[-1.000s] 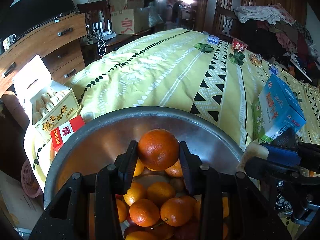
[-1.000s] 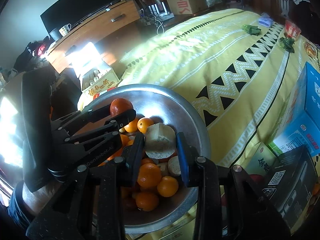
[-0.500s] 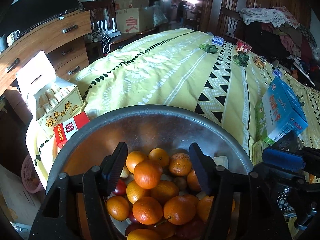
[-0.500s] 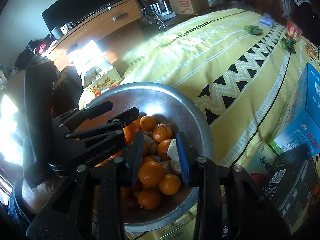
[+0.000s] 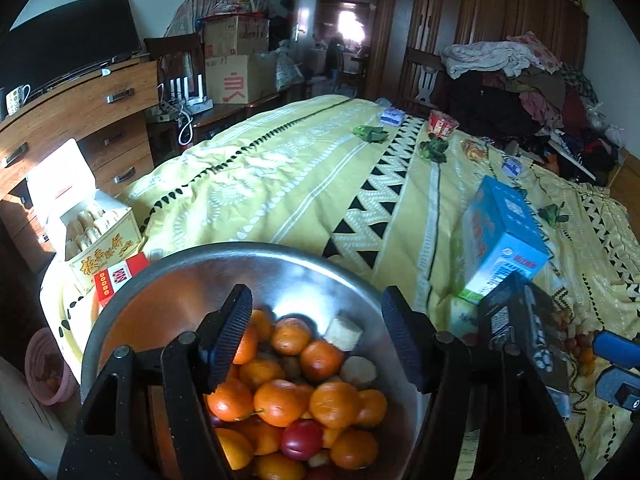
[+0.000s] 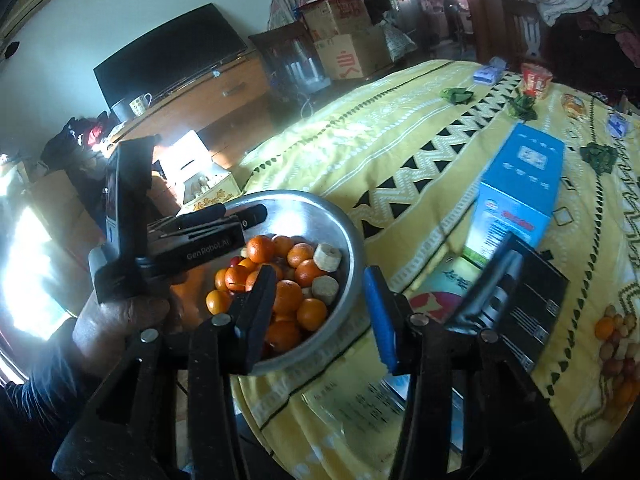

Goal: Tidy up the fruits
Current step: 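Move both open tools from the bowl back to the fruit pile, then grasp a red tomato with the left tool while the right tool grasps an orange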

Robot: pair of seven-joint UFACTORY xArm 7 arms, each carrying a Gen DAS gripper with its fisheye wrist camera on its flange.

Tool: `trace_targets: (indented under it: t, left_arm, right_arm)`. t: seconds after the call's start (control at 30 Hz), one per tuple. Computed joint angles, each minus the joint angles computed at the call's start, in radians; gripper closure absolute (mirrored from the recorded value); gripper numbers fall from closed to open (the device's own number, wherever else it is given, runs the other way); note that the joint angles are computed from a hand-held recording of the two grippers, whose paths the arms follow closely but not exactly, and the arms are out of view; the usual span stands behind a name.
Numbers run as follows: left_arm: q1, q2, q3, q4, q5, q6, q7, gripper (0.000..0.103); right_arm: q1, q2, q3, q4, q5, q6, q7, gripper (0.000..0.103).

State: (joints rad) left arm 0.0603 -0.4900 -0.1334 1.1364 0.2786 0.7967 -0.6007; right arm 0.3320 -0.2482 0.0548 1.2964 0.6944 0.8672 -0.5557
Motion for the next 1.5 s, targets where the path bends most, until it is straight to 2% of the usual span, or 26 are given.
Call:
trace_targets:
  t: [0.1, 0.27, 0.4, 0.57, 0.67, 0.7, 0.77, 0.97, 1.03, 1.17, 1.5]
  left_arm:
    - [-0.035, 0.016, -0.039, 0.04, -0.01, -0.022, -0.011, 0.035]
    - [-0.125, 0.091, -0.115, 0.134, -0.012, -0.07, 0.007, 0.034]
    - [-0.229, 0.223, -0.174, 0.264, -0.007, -0.1, 0.038, 0.034]
    - [-0.368, 0.418, -0.192, 0.41, -0.025, -0.12, 0.093, 0.034]
    - [-0.425, 0.542, -0.173, 0.473, -0.115, -0.135, 0.126, 0.036]
    - [-0.44, 0.589, -0.166, 0.495, -0.148, -0.14, 0.135, 0.043]
    - [-0.46, 0.67, -0.15, 0.534, -0.195, -0.136, 0.167, 0.048]
    - [-0.539, 0.934, -0.098, 0.748, -0.245, -0.069, 0.243, 0.061]
    - [-0.562, 0.996, -0.078, 0.807, -0.26, -0.059, 0.268, 0.062]
    - [-0.613, 1.112, -0.019, 0.956, -0.245, 0.022, 0.248, 0.062]
    - [-0.663, 1.307, 0.024, 1.255, -0.247, 0.151, 0.293, 0.062]
  right_arm:
    - [-0.031, -0.104, -0.038, -0.114, -0.007, -0.017, -0.014, 0.052]
    - [-0.095, -0.243, -0.104, -0.292, -0.085, -0.03, 0.012, 0.047]
    - [-0.148, -0.295, -0.153, -0.383, -0.132, -0.027, 0.058, 0.047]
    - [-0.203, -0.329, -0.224, -0.439, -0.16, -0.019, 0.068, 0.047]
    - [-0.236, -0.345, -0.268, -0.47, -0.159, -0.009, 0.058, 0.047]
    - [-0.243, -0.344, -0.276, -0.473, -0.157, -0.007, 0.054, 0.047]
    - [-0.26, -0.341, -0.303, -0.48, -0.149, 0.0, 0.037, 0.047]
    - [-0.317, -0.293, -0.365, -0.47, -0.116, 0.032, -0.017, 0.047]
    - [-0.337, -0.267, -0.374, -0.457, -0.102, 0.041, -0.031, 0.047]
    - [-0.376, -0.218, -0.38, -0.435, -0.071, 0.053, -0.061, 0.047]
    - [-0.445, -0.143, -0.355, -0.407, -0.012, 0.082, -0.118, 0.047]
